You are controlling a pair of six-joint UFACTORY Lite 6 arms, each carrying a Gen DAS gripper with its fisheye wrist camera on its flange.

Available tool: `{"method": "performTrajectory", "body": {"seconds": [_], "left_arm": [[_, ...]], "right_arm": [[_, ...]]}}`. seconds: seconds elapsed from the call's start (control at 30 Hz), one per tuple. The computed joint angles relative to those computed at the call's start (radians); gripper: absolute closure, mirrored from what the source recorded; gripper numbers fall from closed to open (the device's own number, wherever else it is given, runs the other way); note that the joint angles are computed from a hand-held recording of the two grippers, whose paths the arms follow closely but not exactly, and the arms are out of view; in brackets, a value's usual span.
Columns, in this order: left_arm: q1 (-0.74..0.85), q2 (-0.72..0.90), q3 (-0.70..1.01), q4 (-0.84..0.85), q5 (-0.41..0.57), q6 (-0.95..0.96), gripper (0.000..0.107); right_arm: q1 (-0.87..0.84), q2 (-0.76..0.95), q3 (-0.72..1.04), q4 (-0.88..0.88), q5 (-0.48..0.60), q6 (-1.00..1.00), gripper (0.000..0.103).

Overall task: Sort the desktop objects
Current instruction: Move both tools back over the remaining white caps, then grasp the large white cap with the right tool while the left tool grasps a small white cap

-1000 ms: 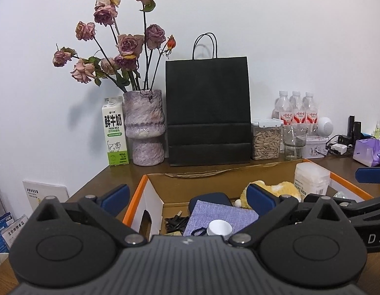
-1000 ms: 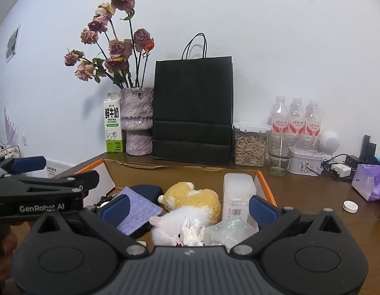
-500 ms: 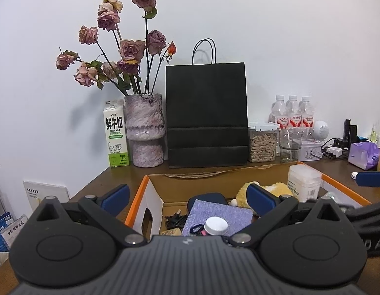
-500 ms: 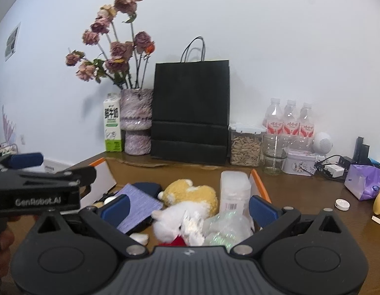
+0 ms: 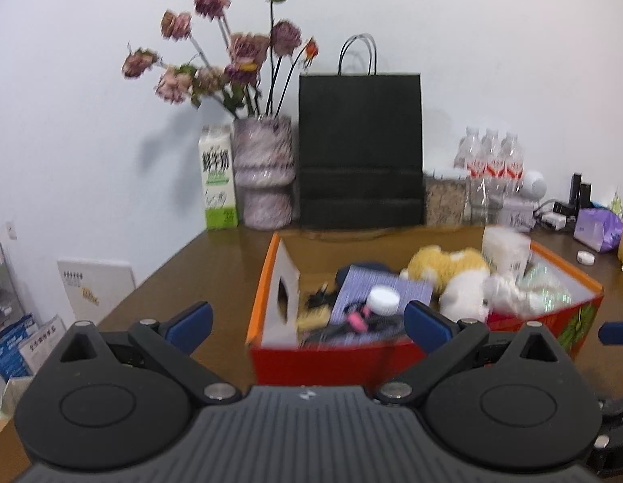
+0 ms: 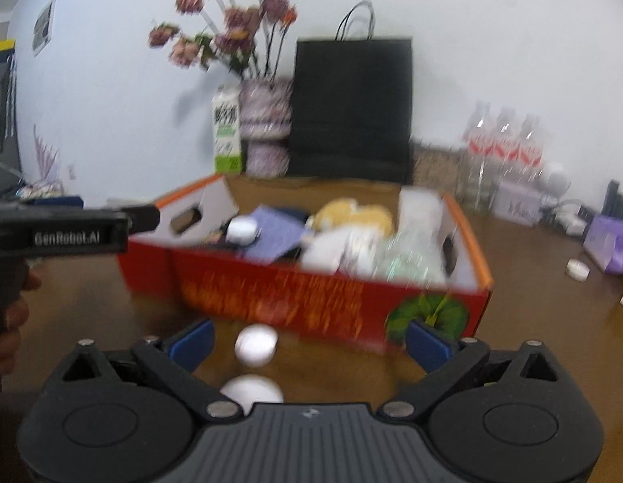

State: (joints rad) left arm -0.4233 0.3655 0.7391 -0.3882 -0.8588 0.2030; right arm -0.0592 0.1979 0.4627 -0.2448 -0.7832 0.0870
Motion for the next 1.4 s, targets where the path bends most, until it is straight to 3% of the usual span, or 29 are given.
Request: {"method": "performTrajectory", "body": {"seconds": [0.27,0.33,0.4,0.47,0.93,1.4], "left_arm": [[-0.015,-0.051,-0.109,-0.026,-0.008,0.007,0.004],[-0.019,-0.057,-0.125,-0.024,-0.006,-0.001,0.004],[-0.029,-0.06,-0.13,-0.03,0.004,0.003,0.004],[-0.044,-0.056,-0.126,-0.043,0.012,0.012,0.004],[-0.213,0.09,0.062,-0.219,0.097,0.11,0.004],[-0.26,0.308,0.389,-0.451,0.286,0.271,0.006]], "right_arm": [[0.068,0.068,0.009,0.036,0.048,0.0,0.015],[0.08,0.084,0.019,0.052,0.059,-0.008,0.024],[0.071,0.097,0.025,0.03,0.065,0.005,0.051],[0.055,0.097,0.014,0.012,0.042,0.012,0.064],[-0.193,0.077,0.006,-0.149,-0.03,0.043,0.064],[-0.314,0.2,0.14,-0.246,-0.041,0.092,0.064]]}}
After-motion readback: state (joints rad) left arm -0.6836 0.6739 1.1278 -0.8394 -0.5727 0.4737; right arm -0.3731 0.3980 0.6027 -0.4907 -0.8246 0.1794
